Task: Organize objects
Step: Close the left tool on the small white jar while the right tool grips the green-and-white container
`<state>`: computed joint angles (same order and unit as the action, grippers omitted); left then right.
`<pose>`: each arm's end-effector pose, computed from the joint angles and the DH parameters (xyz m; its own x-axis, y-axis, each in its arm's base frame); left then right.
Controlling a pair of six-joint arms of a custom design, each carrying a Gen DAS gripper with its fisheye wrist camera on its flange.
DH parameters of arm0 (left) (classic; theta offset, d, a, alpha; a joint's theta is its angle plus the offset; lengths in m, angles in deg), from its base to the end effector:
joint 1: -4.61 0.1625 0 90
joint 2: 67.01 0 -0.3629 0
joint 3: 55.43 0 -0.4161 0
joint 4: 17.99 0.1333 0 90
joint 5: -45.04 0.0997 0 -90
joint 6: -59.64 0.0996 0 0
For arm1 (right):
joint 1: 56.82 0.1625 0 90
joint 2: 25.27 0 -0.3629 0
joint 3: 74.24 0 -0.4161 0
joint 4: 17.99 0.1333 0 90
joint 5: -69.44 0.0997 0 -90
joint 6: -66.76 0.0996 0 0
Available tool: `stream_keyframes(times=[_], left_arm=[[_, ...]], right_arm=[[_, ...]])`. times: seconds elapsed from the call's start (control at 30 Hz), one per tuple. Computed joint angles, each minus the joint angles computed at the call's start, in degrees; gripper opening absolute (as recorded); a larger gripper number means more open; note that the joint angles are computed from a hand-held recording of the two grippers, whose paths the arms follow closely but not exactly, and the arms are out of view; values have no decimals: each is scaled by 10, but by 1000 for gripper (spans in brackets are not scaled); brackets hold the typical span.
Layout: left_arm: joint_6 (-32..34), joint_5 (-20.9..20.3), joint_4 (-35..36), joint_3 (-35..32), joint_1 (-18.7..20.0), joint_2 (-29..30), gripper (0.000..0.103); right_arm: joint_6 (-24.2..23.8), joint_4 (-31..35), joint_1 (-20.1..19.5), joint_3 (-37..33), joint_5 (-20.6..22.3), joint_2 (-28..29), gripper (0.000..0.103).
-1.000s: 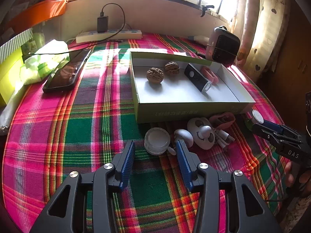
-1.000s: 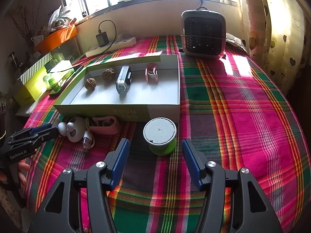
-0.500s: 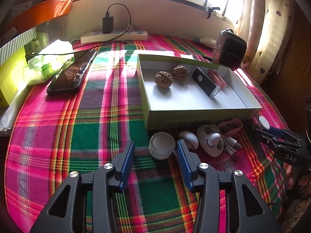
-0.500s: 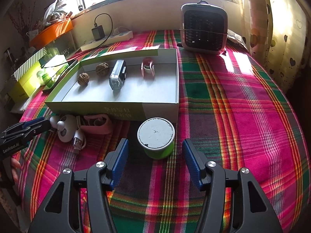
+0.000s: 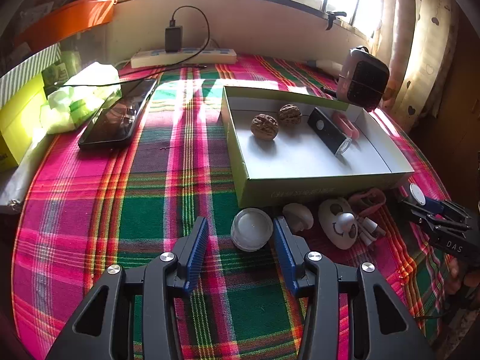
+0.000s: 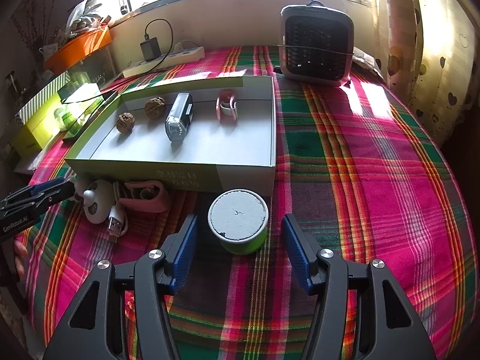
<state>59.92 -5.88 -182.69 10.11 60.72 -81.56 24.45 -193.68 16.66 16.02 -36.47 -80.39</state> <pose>-0.2474 -0.7199 -0.1004 -0.7832 0.2261 -0.5792 0.5144 0.7589 -0.3993 -0.0932 -0.6870 0.2368 -0.7589 -0.0578 0.6486 -0.4465 0.7712 -0.4538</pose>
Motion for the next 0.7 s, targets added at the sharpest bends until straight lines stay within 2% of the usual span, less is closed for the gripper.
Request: stream_keyframes(times=[0.07,0.5,0.6,0.7], left_arm=[[3,5,2,-5,0,5,43],[10,14,13,-24,-2,16,42],[10,18,14,-29,-2,19,39],[8,21,13,-30,-1,20,32]], right_arm=[[-2,-1,0,0,0,0,50],[3,-4,0,0,1,0,34],[5,-2,-1,0,3,0,33],[5,-2,-2,-1,3,0,33]])
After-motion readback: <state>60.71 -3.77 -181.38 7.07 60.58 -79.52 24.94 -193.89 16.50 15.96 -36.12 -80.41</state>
